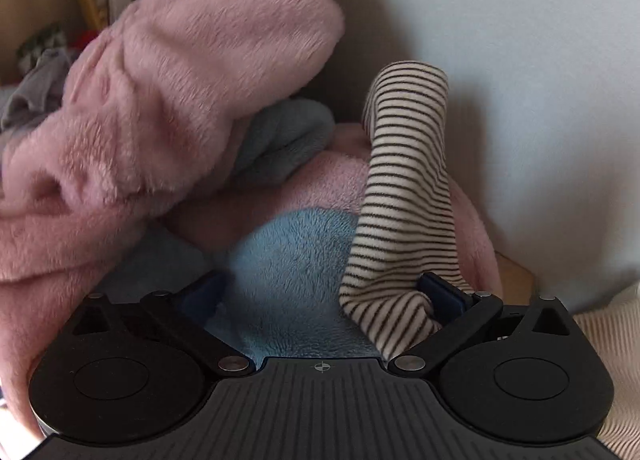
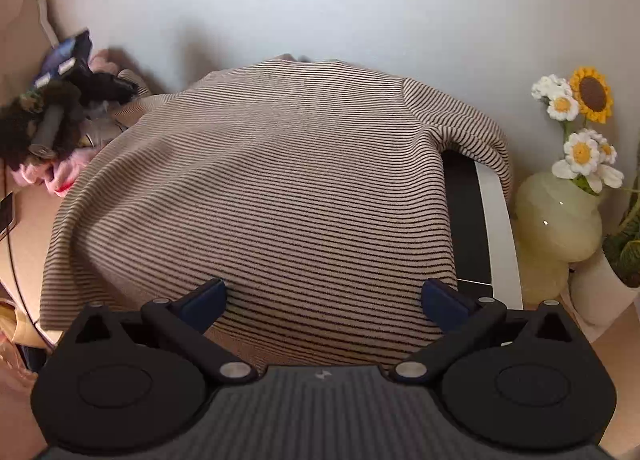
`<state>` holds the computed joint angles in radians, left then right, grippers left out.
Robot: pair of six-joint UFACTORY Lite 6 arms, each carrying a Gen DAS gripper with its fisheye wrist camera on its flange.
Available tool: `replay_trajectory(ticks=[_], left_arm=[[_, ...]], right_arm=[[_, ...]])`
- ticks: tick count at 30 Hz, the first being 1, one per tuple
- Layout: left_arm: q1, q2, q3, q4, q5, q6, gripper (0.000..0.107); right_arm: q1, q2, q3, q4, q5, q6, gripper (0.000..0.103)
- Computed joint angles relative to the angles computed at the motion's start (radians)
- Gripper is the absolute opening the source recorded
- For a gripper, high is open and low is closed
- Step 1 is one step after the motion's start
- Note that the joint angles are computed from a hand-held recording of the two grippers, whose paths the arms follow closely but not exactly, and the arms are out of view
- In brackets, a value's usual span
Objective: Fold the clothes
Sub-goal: 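Move the open left gripper to the sweater sleeve by the pink clothes, then grasp the striped sleeve with the left gripper and lift it up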
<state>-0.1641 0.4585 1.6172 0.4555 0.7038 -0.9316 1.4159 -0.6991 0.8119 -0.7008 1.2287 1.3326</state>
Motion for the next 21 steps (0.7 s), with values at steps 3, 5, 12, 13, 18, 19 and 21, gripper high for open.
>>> replay_trajectory(ticks=[3, 5, 12, 13, 18, 19, 21], left_arm=[[-0.003, -0.021, -0.028, 0.0, -0.023, 0.006, 0.103], [-0.011, -0.043, -0.07, 0.05, -0.062, -0.086, 0.103], [0.024, -0.087, -0.059, -0.103, -0.088, -0.008, 0.103], [0.063, -0.116, -0.077, -0.197, -0.137, 0.035, 0.103], [0.105, 0.104, 0.243, -0.306, 0.016, 0.107, 0.103], [0.085, 0.162, 0.316, -0.258, 0.054, 0.086, 0.103], [0.042, 0.187, 0.343, -0.159, 0.07, 0.001, 0.094]], right_arm=[[-0.062, 0.046, 0.032, 0.034, -0.04, -0.056, 0.103], [-0.056, 0.042, 0.026, 0.027, -0.042, -0.05, 0.103], [0.024, 0.053, 0.011, -0.029, 0.002, 0.065, 0.103], [0.023, 0.055, 0.01, -0.031, 0.001, 0.068, 0.103], [0.033, 0.083, 0.02, -0.039, 0.007, 0.101, 0.103], [0.034, 0.083, 0.02, -0.04, 0.008, 0.104, 0.103], [0.035, 0.084, 0.022, -0.038, 0.011, 0.106, 0.103]])
